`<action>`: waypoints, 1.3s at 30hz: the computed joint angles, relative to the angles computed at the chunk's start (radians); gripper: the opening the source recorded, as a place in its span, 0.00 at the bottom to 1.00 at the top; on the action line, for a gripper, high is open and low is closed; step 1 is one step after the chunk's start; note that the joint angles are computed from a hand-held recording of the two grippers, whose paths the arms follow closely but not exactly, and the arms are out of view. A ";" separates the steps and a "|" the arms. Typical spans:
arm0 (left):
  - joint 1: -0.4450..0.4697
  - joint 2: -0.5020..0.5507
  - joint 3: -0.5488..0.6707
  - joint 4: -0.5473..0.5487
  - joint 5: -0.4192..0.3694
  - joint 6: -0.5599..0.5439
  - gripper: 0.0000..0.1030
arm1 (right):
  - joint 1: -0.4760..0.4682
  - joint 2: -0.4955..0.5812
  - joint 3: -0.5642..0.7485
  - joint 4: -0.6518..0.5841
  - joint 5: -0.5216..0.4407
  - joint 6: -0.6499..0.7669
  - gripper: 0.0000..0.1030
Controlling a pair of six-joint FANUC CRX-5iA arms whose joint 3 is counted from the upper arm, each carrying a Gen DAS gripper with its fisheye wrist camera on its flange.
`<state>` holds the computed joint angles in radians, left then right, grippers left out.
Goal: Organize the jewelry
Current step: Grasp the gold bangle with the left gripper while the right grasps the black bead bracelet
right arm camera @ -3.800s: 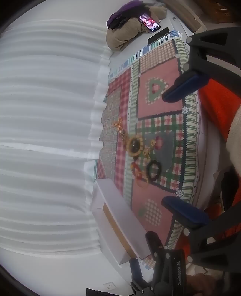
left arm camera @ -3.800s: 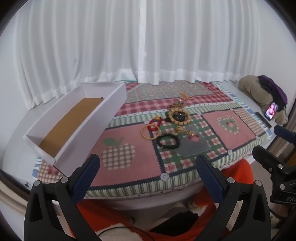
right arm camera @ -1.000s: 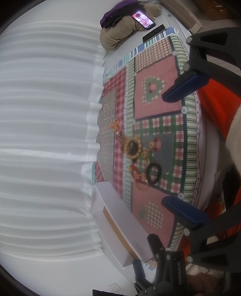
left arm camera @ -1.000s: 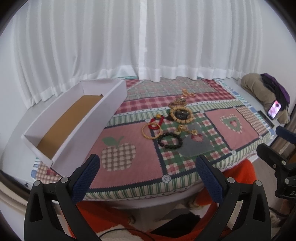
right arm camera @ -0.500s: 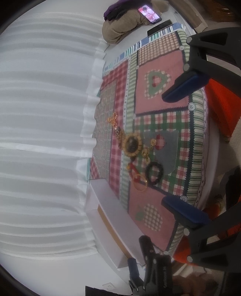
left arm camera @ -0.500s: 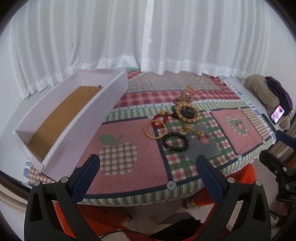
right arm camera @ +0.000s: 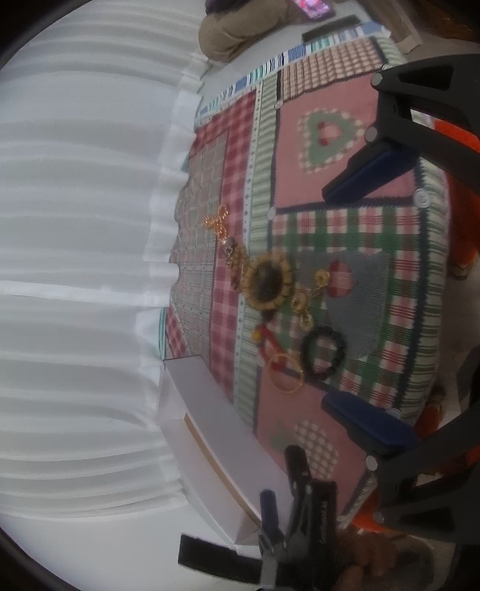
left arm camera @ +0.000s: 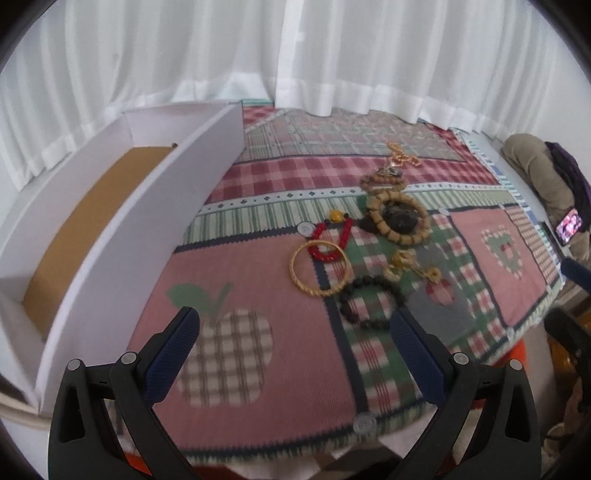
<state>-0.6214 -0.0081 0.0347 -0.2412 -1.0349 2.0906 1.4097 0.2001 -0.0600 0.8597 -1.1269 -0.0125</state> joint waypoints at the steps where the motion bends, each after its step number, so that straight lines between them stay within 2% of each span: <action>1: 0.013 0.025 0.008 0.008 0.011 -0.013 0.99 | -0.009 -0.002 -0.006 -0.009 0.019 0.002 1.00; 3: 0.030 0.070 0.031 0.014 0.016 -0.028 0.99 | -0.030 -0.004 -0.015 -0.041 0.060 0.010 1.00; 9: 0.066 0.183 0.094 0.034 -0.007 -0.057 0.96 | -0.051 0.003 -0.020 -0.102 0.102 0.041 1.00; 15: 0.067 0.251 0.133 0.027 -0.045 -0.070 0.87 | -0.077 0.032 0.003 -0.141 0.132 0.115 1.00; 18: 0.068 0.271 0.141 0.024 -0.055 -0.075 0.73 | -0.099 0.048 0.009 -0.168 0.190 0.152 1.00; 19: 0.072 0.275 0.138 0.037 -0.054 -0.083 0.64 | -0.108 0.055 0.012 -0.182 0.217 0.164 1.00; 21: 0.077 0.266 0.120 0.050 -0.030 -0.088 0.56 | -0.125 0.073 0.025 -0.215 0.256 0.199 0.99; 22: 0.076 0.264 0.118 0.050 -0.028 -0.091 0.44 | -0.133 0.085 0.036 -0.230 0.270 0.221 0.99; 23: 0.076 0.261 0.115 0.056 -0.021 -0.101 0.29 | -0.138 0.096 0.047 -0.243 0.276 0.239 0.95; 24: 0.080 0.257 0.108 0.065 -0.014 -0.111 0.20 | -0.146 0.109 0.061 -0.264 0.282 0.261 0.88; 25: 0.084 0.254 0.103 0.080 -0.009 -0.120 0.06 | -0.157 0.123 0.078 -0.295 0.293 0.288 0.84; 27: 0.085 0.255 0.103 0.089 -0.008 -0.122 0.06 | -0.175 0.155 0.120 -0.359 0.291 0.340 0.70; 29: 0.097 0.237 0.074 0.117 0.007 -0.125 0.04 | -0.195 0.190 0.169 -0.429 0.285 0.399 0.59; 32: 0.118 0.202 0.028 0.154 0.024 -0.121 0.03 | -0.208 0.245 0.245 -0.485 0.225 0.461 0.44; 34: 0.128 0.172 -0.001 0.160 0.027 -0.112 0.03 | -0.199 0.283 0.288 -0.452 0.169 0.482 0.38; 35: 0.131 0.155 -0.014 0.161 0.027 -0.107 0.03 | -0.195 0.295 0.304 -0.442 0.145 0.491 0.31; 36: 0.136 0.139 -0.027 0.163 0.030 -0.104 0.03 | -0.195 0.301 0.314 -0.447 0.135 0.502 0.12; 39: 0.151 0.087 -0.063 0.171 0.038 -0.100 0.03 | -0.201 0.295 0.331 -0.489 0.130 0.526 0.12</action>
